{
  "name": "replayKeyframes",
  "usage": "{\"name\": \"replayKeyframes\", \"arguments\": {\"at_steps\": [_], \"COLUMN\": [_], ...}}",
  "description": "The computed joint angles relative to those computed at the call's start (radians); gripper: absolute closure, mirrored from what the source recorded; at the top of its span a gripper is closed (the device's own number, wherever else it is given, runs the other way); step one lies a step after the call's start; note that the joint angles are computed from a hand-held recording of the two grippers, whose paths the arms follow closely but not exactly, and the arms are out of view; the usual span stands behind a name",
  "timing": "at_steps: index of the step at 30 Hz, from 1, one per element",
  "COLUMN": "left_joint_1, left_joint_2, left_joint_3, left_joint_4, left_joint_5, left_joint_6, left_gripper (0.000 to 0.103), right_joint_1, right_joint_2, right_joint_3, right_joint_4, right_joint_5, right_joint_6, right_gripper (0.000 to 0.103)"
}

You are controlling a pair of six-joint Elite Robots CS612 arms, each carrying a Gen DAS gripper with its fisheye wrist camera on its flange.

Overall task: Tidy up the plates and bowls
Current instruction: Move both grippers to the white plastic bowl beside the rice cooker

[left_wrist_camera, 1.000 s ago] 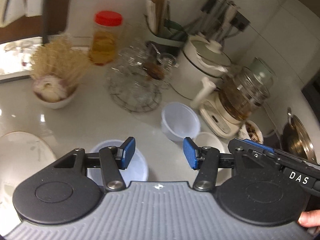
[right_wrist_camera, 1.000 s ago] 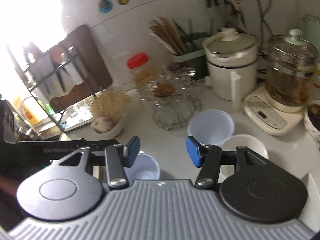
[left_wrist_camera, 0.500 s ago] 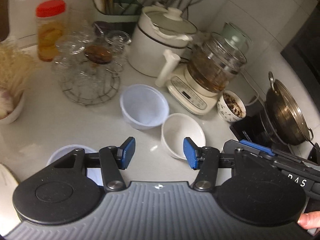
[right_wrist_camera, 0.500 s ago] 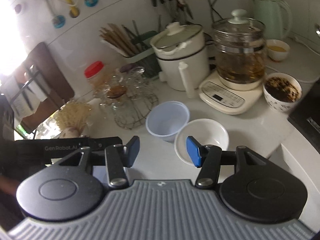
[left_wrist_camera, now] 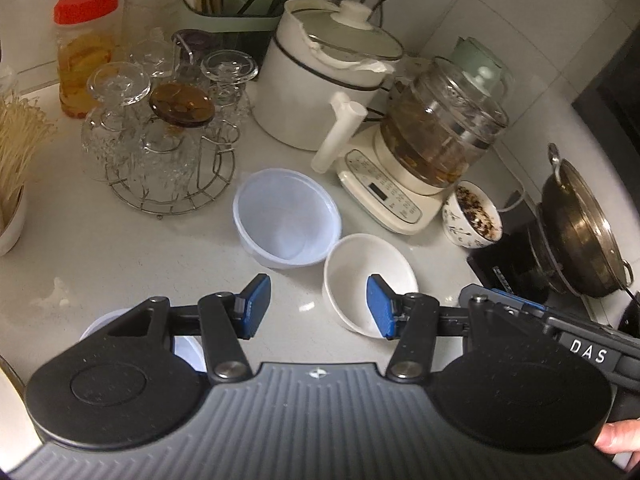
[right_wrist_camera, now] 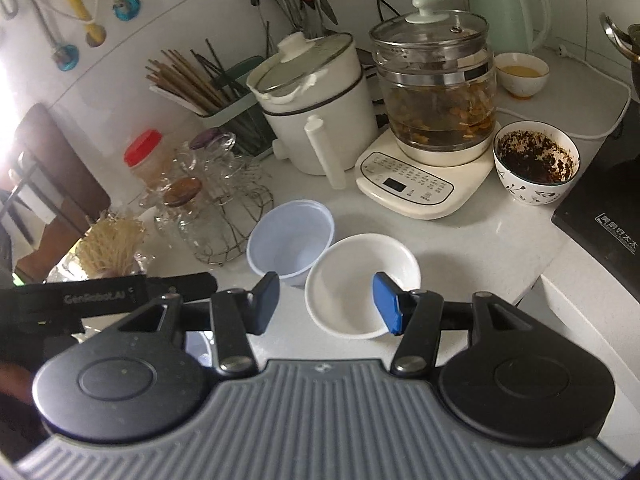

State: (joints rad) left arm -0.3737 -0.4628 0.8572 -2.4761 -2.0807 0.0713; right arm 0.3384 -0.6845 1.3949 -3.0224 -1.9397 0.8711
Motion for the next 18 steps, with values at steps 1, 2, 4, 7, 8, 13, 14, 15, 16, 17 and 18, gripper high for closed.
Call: {"name": "replayKeyframes", "arguments": {"at_steps": [1, 2, 4, 7, 8, 13, 14, 15, 16, 17, 18], "left_joint_1": [-0.001, -0.003, -0.007, -0.014, -0.016, -0.026, -0.028, -0.030, -0.033, -0.035, -0.037], "left_joint_2": [0.006, 0.013, 0.027, 0.047, 0.054, 0.100, 0.106, 0.113, 0.120, 0.128, 0.137], "left_joint_3": [-0.010, -0.022, -0.044, -0.078, -0.090, -0.169, -0.180, -0.192, -0.204, -0.218, -0.233], "left_joint_4": [0.003, 0.008, 0.013, 0.015, 0.014, 0.040, 0.046, 0.053, 0.062, 0.075, 0.088], "left_joint_5": [0.006, 0.012, 0.031, 0.072, 0.082, 0.147, 0.160, 0.174, 0.186, 0.195, 0.201], "left_joint_6": [-0.013, -0.027, -0.058, -0.114, -0.134, -0.242, -0.251, -0.254, -0.257, -0.262, -0.270], "left_gripper": [0.044, 0.044, 0.044, 0.044, 0.044, 0.044, 0.044, 0.044, 0.044, 0.044, 0.044], "right_joint_1": [-0.007, -0.014, -0.029, -0.053, -0.061, -0.102, -0.110, -0.117, -0.124, -0.129, -0.135], "right_joint_2": [0.002, 0.004, 0.009, 0.018, 0.023, 0.051, 0.058, 0.066, 0.074, 0.081, 0.088], "right_joint_3": [-0.001, -0.003, -0.008, -0.020, -0.027, -0.076, -0.088, -0.100, -0.112, -0.123, -0.134], "right_joint_4": [-0.002, -0.004, -0.008, -0.017, -0.016, 0.013, 0.025, 0.036, 0.043, 0.053, 0.064], "right_joint_5": [0.010, 0.022, 0.049, 0.105, 0.126, 0.224, 0.244, 0.262, 0.279, 0.293, 0.306], "right_joint_6": [-0.006, -0.015, -0.041, -0.094, -0.111, -0.176, -0.183, -0.191, -0.200, -0.211, -0.221], "right_gripper": [0.047, 0.047, 0.047, 0.047, 0.047, 0.048, 0.048, 0.048, 0.048, 0.048, 0.048]}}
